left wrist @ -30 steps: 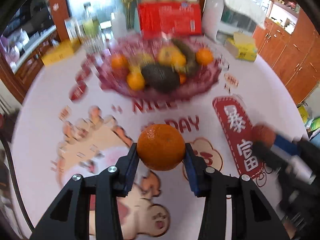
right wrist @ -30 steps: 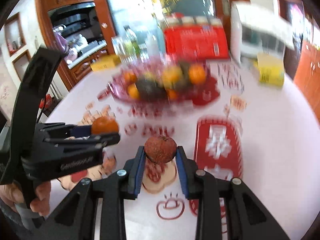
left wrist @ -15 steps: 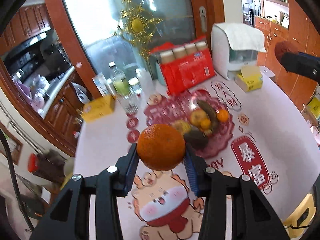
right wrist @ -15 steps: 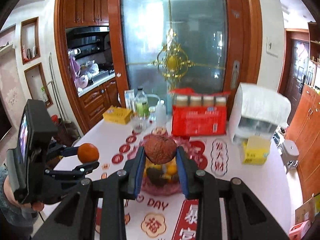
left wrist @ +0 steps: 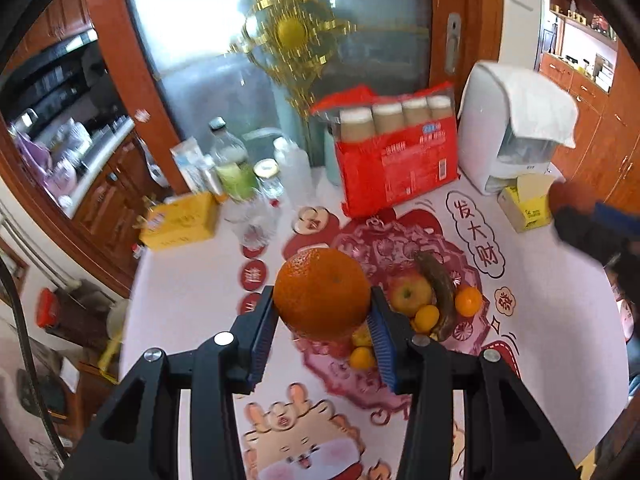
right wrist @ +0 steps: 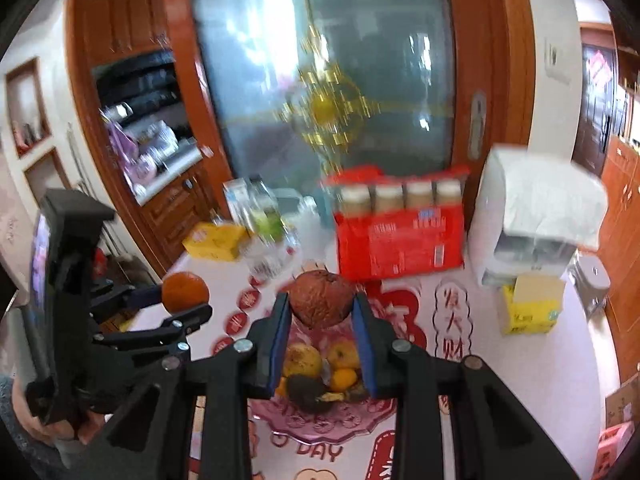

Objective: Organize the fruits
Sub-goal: 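Carry the mandarin and red fruit into the pink bowl and open both grippers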

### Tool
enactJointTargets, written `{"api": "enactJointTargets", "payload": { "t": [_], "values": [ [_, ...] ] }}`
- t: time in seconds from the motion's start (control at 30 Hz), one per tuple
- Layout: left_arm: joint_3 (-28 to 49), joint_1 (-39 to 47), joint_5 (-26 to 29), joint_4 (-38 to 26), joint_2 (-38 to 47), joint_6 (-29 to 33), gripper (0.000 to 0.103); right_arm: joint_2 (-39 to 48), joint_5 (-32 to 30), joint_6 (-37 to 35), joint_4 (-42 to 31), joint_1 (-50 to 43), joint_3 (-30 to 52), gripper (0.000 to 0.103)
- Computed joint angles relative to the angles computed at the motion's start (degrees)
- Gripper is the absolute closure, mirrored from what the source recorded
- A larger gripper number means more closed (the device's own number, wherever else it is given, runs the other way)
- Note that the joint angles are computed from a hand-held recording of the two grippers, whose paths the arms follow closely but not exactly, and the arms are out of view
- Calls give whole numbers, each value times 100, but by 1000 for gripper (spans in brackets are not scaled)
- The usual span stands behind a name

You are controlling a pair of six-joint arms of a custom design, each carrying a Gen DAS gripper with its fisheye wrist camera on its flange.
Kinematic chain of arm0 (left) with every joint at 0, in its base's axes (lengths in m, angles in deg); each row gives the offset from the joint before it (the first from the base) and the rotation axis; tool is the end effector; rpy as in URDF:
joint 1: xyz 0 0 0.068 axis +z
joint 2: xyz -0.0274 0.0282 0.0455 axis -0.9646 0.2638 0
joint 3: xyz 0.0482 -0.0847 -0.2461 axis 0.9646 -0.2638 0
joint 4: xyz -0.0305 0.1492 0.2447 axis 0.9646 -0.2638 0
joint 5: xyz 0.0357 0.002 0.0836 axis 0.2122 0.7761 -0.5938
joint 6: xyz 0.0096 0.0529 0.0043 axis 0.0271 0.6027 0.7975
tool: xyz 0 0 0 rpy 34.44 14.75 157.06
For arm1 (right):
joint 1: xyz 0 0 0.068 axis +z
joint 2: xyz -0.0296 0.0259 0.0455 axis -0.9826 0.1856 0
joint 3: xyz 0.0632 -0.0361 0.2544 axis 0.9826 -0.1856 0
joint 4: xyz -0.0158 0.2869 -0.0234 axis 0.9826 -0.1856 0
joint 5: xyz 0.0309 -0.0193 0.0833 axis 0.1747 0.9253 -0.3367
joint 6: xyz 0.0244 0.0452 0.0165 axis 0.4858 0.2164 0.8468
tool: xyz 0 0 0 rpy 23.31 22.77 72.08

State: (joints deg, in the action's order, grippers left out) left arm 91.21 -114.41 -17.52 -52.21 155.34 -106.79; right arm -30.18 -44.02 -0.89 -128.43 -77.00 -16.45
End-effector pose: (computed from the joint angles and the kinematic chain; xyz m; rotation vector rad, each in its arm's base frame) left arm 0.2466 -0.1852 0.2560 0.0432 2.5087 0.1009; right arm 0.2245 0.0200 0.2895 -0.3680 2.2895 0.3169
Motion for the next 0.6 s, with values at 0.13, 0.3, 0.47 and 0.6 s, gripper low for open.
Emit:
{"api": "enactJointTargets", "payload": {
  "t": [0.13,0.3,0.47,0.6],
  "values": [
    [-299,230,348,946,810,93,60,1224,82,-5,778,26,-350,72],
    [-182,472,494,1625,1907,141,60,2897,178,250,1511,81,-222,72],
    [-225,738,876,1989,2404,131,56,4004,363,407,1735,232,107,71],
    [-630,810,860,2345,2162,38,17,4314,185,544,1702,243,142,71]
  ]
}}
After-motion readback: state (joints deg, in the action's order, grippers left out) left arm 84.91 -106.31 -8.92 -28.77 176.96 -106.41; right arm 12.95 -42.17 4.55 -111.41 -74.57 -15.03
